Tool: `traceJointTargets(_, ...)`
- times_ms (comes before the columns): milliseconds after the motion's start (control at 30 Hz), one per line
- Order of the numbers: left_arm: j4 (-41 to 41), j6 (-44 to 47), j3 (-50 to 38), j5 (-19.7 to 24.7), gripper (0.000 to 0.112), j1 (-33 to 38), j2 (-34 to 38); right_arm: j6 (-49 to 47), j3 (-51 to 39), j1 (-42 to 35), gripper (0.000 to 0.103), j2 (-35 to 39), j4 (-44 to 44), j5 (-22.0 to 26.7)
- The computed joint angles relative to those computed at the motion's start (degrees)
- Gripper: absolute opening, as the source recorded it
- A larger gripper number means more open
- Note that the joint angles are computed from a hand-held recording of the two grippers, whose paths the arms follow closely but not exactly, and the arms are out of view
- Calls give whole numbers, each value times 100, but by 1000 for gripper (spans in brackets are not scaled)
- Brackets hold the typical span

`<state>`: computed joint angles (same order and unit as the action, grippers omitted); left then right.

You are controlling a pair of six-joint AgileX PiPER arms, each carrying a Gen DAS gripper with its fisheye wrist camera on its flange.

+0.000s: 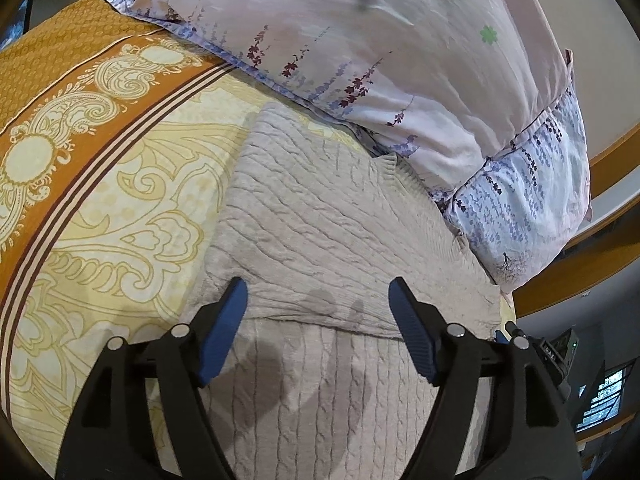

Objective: Fold small clothes

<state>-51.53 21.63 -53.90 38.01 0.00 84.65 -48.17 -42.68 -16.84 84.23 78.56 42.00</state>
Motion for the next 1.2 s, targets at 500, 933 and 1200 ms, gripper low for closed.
traceJointTargets(500,-16,34,61,24,78,-39,-71,-544,289,422,7,-716,-54,-821)
traceJointTargets(933,-210,1260,762,845,79,542,-1137,283,503,-411,35,-990,-1287,91)
traceJointTargets(1200,-75,2586,1798,2294,79,2337,-2320,-804,1369,-3042,53,-1812,-1862,2208)
